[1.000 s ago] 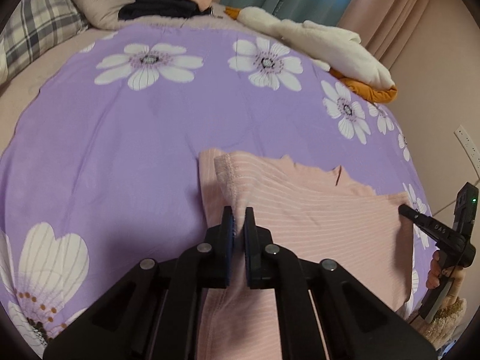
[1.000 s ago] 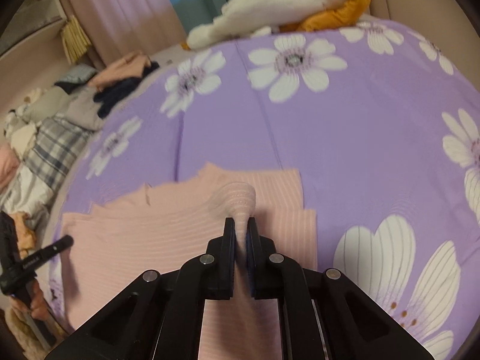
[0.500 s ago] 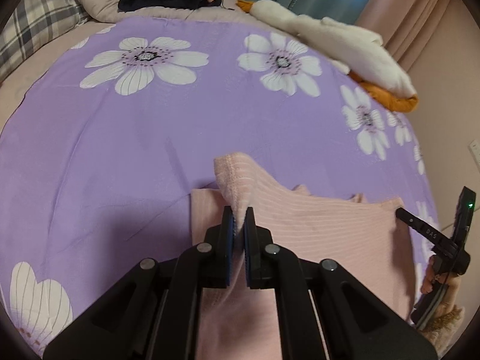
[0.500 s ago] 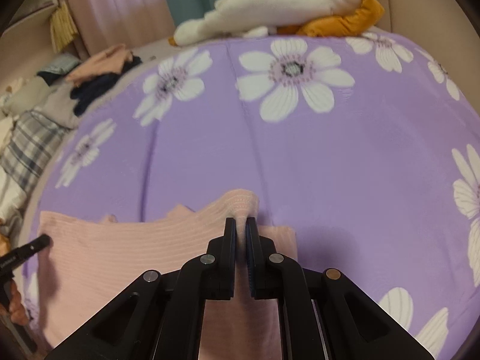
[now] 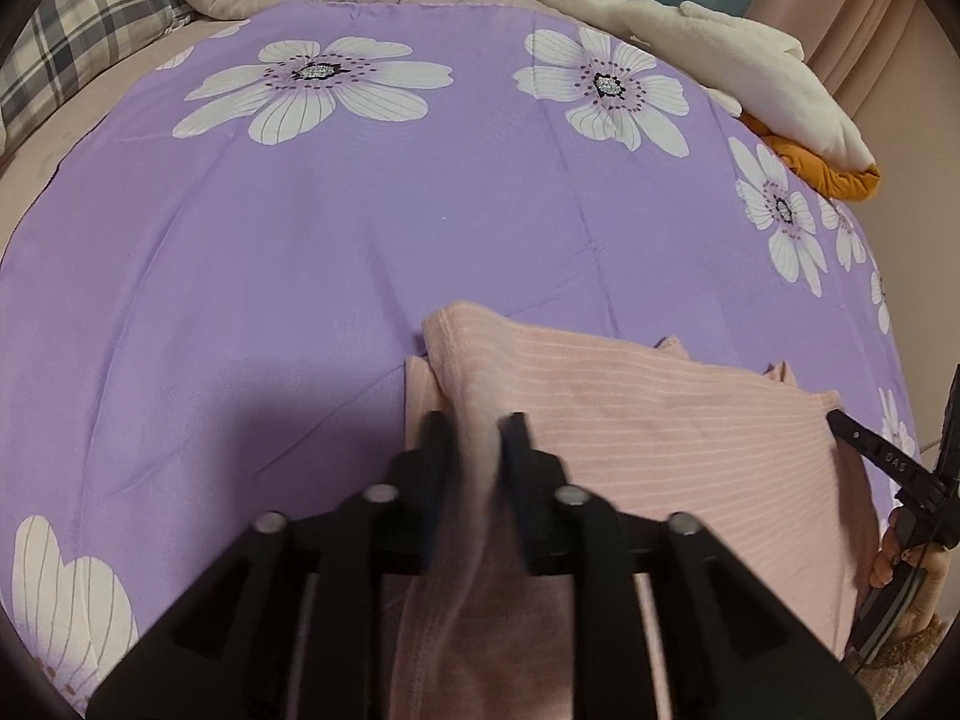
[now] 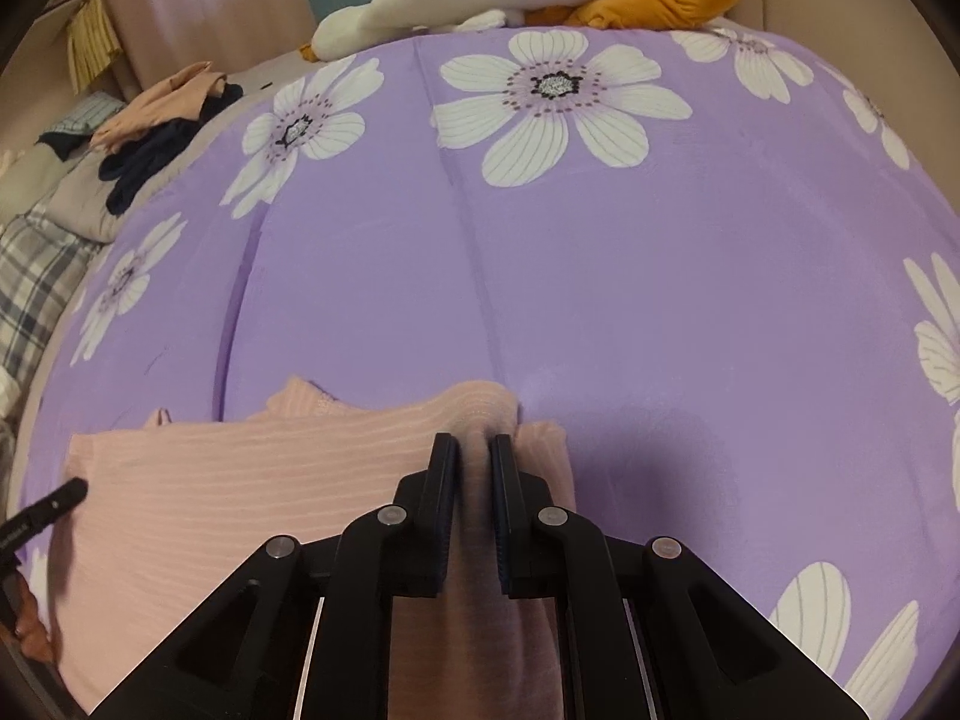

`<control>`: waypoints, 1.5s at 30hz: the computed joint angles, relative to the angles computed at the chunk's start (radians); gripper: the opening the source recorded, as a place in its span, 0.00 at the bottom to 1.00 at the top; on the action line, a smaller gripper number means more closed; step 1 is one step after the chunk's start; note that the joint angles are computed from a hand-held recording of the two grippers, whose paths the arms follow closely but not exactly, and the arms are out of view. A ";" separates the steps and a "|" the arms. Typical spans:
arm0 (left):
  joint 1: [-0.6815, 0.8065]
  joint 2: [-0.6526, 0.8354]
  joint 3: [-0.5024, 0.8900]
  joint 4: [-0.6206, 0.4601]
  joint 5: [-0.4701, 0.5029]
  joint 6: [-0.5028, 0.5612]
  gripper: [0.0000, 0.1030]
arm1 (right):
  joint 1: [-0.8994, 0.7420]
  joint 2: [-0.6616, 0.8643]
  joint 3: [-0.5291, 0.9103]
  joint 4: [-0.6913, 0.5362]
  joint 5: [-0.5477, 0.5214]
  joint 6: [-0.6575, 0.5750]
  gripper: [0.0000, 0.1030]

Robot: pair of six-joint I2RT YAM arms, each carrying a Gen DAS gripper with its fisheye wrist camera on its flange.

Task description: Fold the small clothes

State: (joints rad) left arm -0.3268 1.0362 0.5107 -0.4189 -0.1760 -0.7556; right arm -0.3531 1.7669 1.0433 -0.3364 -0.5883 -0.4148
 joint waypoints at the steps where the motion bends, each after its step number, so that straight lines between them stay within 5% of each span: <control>1: -0.005 -0.023 -0.005 -0.009 0.004 -0.009 0.36 | -0.001 -0.009 -0.006 0.000 0.006 -0.001 0.13; 2: -0.015 -0.051 -0.007 -0.029 0.001 -0.022 0.54 | -0.004 -0.021 -0.014 -0.001 0.012 -0.002 0.23; 4: -0.059 -0.121 -0.015 -0.082 -0.044 -0.057 0.69 | -0.024 -0.063 -0.043 0.003 0.010 -0.001 0.48; 5: -0.088 -0.155 -0.021 -0.103 -0.070 -0.077 0.70 | -0.042 -0.084 -0.056 -0.002 -0.005 -0.005 0.58; 10: -0.152 -0.299 -0.059 -0.208 -0.048 -0.152 0.73 | -0.139 -0.137 -0.077 -0.088 -0.061 -0.045 0.69; 18: -0.334 -0.487 -0.150 -0.306 -0.052 -0.367 0.74 | -0.398 -0.089 -0.104 -0.327 -0.206 -0.209 0.69; 22: -0.503 -0.515 -0.169 -0.328 -0.146 -0.484 0.73 | -0.483 -0.057 -0.139 -0.416 -0.219 -0.321 0.69; 29: -0.615 -0.543 -0.216 -0.276 -0.173 -0.551 0.70 | -0.494 -0.140 -0.268 -0.322 -0.251 -0.253 0.69; 33: -0.613 -0.534 -0.246 -0.203 -0.143 -0.544 0.51 | -0.454 -0.133 -0.306 -0.281 -0.308 -0.216 0.69; 36: -0.611 -0.510 -0.245 -0.188 -0.143 -0.559 0.27 | -0.401 -0.139 -0.338 -0.187 -0.344 -0.133 0.59; 38: -0.580 -0.543 -0.267 -0.168 -0.093 -0.569 0.18 | -0.363 -0.090 -0.312 -0.195 -0.392 -0.110 0.29; 39: -0.592 -0.547 -0.264 -0.178 -0.106 -0.583 0.17 | -0.357 -0.066 -0.295 -0.232 -0.407 -0.127 0.23; 45: -0.823 -0.528 -0.209 -0.274 -0.246 -0.742 0.13 | -0.444 -0.119 -0.257 -0.396 -0.472 -0.240 0.18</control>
